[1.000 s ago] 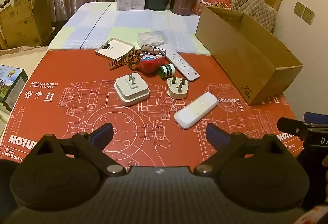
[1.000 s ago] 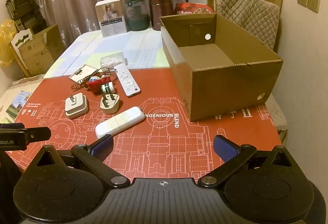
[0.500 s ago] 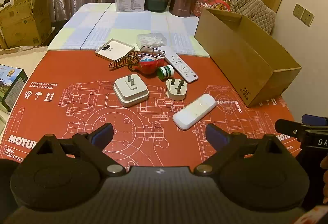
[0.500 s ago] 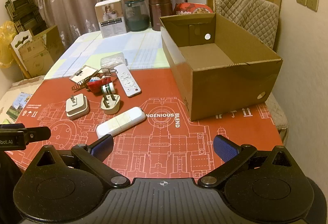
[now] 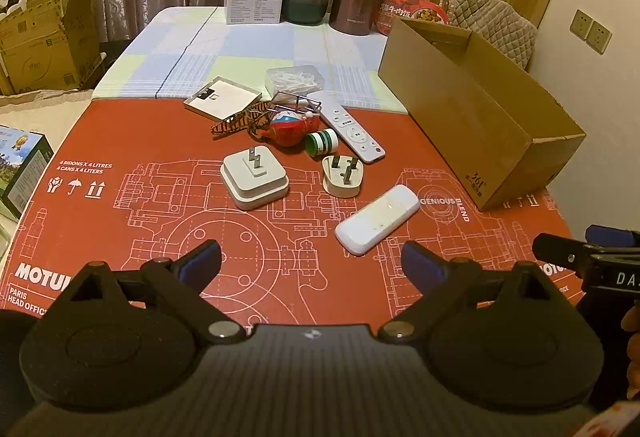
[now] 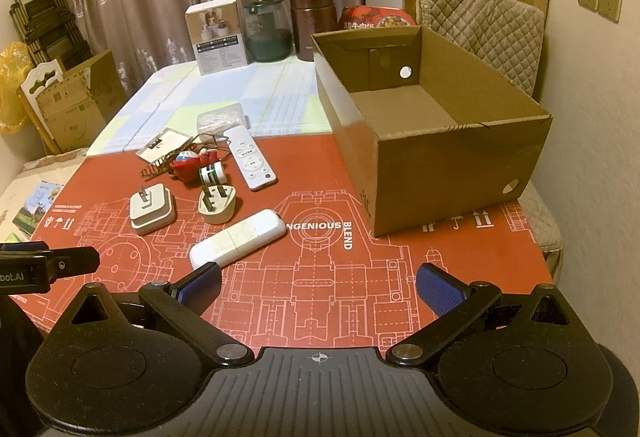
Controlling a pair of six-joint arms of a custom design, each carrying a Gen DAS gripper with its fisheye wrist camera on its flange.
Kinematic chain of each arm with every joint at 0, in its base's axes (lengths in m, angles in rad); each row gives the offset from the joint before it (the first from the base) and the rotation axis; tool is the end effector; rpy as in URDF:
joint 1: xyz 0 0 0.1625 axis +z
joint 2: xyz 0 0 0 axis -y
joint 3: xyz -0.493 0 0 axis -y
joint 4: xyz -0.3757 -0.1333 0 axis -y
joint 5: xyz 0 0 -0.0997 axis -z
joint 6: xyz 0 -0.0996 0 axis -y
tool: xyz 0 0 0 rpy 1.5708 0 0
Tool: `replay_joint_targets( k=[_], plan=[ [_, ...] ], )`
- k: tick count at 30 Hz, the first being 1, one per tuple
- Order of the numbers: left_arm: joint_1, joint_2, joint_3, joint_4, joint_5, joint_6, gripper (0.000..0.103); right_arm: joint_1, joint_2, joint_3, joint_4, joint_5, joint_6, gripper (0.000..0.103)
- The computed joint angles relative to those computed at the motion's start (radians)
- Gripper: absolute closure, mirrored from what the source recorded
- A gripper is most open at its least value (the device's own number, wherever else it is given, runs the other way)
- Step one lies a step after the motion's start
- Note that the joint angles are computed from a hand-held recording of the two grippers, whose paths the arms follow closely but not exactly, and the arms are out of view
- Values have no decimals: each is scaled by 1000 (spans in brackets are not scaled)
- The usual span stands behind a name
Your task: Organize rigid objects
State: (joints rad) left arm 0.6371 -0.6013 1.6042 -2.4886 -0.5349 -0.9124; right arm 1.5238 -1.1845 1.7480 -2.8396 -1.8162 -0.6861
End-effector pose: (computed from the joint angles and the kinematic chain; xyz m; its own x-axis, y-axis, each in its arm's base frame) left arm -0.4353 -0.5946 0.0656 -0.7831 -0.1915 -0.5917 0.2967 0.7212 -0.6260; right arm 0.0788 -0.6463 0.4096 -0.7666 -0.3249 0.5538 -0.5815 0.7170 -0.3844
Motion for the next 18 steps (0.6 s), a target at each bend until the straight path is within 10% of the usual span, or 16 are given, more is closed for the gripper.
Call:
replay_joint_targets(
  k=[18],
  plan=[
    [-2, -1, 3, -10, -7, 0, 9, 0, 1, -1, 1, -7, 1, 2]
  ],
)
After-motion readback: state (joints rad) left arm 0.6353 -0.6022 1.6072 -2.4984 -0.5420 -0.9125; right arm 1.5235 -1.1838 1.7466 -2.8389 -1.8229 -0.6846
